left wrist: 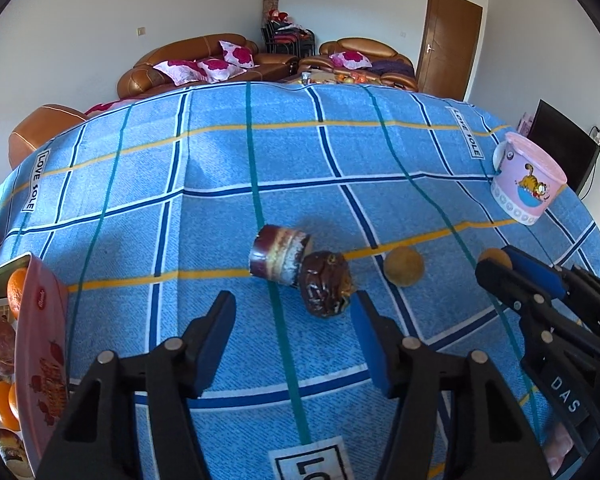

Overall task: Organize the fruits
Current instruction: 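Grasp the dark chocolate pastry with the left gripper while the right gripper grasps a small yellow fruit, then lift the chocolate pastry with the left gripper while the right gripper lifts the yellow fruit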

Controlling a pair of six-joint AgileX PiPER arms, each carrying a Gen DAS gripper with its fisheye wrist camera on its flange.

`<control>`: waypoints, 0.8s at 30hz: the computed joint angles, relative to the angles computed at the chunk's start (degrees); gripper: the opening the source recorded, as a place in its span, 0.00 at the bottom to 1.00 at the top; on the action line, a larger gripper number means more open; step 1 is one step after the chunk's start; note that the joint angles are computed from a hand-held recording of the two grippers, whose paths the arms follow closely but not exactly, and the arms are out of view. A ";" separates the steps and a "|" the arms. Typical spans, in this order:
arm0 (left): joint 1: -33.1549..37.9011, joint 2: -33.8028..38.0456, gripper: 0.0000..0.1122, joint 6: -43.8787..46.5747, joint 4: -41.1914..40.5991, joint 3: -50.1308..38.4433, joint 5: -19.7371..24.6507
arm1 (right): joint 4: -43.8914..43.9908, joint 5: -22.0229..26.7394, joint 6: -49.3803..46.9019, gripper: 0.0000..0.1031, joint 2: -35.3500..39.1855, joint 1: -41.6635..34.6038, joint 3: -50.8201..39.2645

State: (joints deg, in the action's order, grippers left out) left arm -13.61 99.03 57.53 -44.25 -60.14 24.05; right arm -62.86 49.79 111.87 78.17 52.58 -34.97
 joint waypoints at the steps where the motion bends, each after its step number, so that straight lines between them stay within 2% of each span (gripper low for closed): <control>1: -0.36 0.04 0.53 0.00 -0.11 0.03 -0.12 | -0.14 -0.26 0.17 0.26 -0.24 -0.23 0.23; 5: -2.31 1.23 0.49 -3.20 2.51 -1.05 -0.56 | -0.20 -0.08 0.01 0.26 -0.01 -0.22 0.00; 7: -2.89 2.16 0.35 -5.13 4.28 -1.81 -0.54 | -0.11 0.41 -0.43 0.26 0.36 0.00 -0.36; 9: -2.65 3.22 0.25 -4.50 3.72 -2.58 0.81 | -0.05 1.12 -0.57 0.26 0.63 0.49 -0.65; 24: 2.73 -3.32 0.25 18.26 -16.33 5.84 0.41 | -4.69 6.62 4.47 0.26 -0.41 6.70 0.33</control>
